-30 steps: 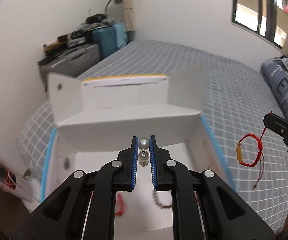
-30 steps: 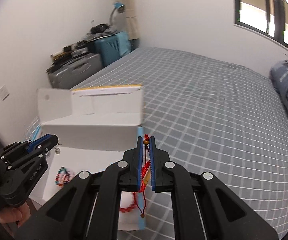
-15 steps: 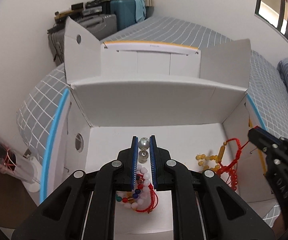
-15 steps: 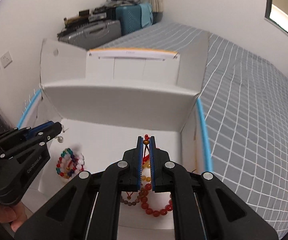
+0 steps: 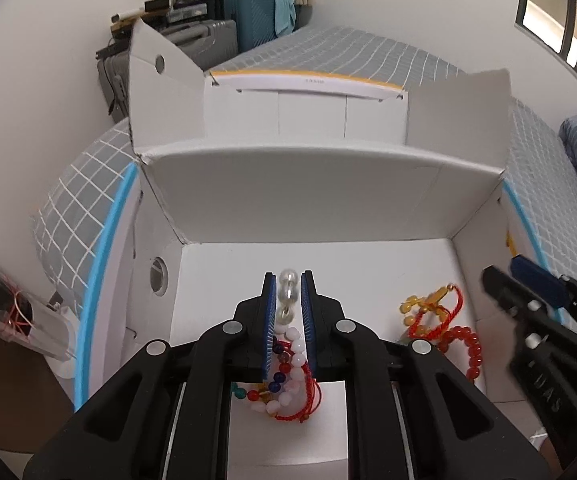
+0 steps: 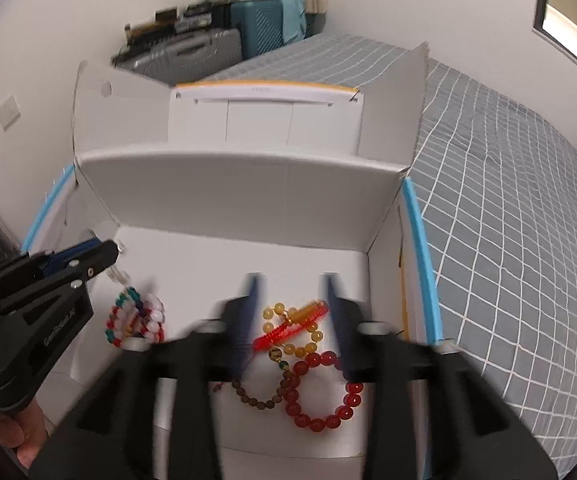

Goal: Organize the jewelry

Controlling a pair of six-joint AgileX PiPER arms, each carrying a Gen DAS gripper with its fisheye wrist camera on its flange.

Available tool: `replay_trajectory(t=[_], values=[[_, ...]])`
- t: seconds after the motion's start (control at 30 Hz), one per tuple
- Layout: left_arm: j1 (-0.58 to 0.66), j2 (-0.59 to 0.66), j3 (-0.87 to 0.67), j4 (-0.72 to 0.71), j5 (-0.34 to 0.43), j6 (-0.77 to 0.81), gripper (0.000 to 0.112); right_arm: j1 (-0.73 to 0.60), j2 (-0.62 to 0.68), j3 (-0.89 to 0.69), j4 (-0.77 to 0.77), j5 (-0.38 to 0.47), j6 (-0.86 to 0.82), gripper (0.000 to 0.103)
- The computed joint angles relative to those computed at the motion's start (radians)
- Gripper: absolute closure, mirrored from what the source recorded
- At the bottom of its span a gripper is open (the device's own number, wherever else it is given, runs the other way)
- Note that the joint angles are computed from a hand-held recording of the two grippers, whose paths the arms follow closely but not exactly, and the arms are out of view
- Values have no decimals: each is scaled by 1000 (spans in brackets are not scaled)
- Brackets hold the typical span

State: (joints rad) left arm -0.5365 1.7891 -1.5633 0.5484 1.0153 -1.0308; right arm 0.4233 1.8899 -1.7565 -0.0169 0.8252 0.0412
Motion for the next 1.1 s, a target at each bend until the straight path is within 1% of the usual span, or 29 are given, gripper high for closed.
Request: replay_trajectory(t=[0.03, 0.07, 0.1, 0.13, 0.17, 0.23, 0.27, 0.33, 0.4, 0.5, 0.7, 0.77, 0.97, 1.1], values=[[-12, -19, 10, 12, 2, -13, 87, -5, -23, 21, 9, -15, 2, 50], [-17, -33, 21, 22, 0, -26, 80, -6, -38, 33, 12, -21, 1, 48], [-32, -58, 43, 46, -4, -58, 66, -10, -60, 52, 21, -31, -5, 42], [-48, -77, 60, 71, 1, -85, 55, -13, -83, 74, 32, -43, -11, 36], [-59, -90, 73, 91, 7, -105, 52, -15, -105, 94, 37, -53, -11, 34], [-91, -128, 106, 133, 18, -148, 40, -18, -158, 145, 30, -79, 5, 24], [-115, -157, 133, 157, 21, -175, 37, -18, -180, 166, 27, -89, 11, 22], [-147, -197, 168, 191, 27, -211, 27, -19, -230, 219, 23, -115, 25, 12], [-205, -234, 207, 256, 56, -273, 20, -15, -299, 297, -8, -159, 57, 8], [-272, -265, 250, 323, 88, -335, 15, -4, -394, 408, -45, -217, 97, 8], [-372, -332, 378, 358, 94, -437, 15, 46, -529, 577, -184, -258, 231, 8], [-400, -350, 411, 361, 101, -470, 15, 49, -561, 619, -197, -269, 254, 8], [-476, -368, 443, 384, 156, -549, 15, 52, -616, 709, -199, -285, 283, 8], [-472, -363, 441, 363, 144, -547, 15, 35, -615, 722, -165, -290, 255, 8]])
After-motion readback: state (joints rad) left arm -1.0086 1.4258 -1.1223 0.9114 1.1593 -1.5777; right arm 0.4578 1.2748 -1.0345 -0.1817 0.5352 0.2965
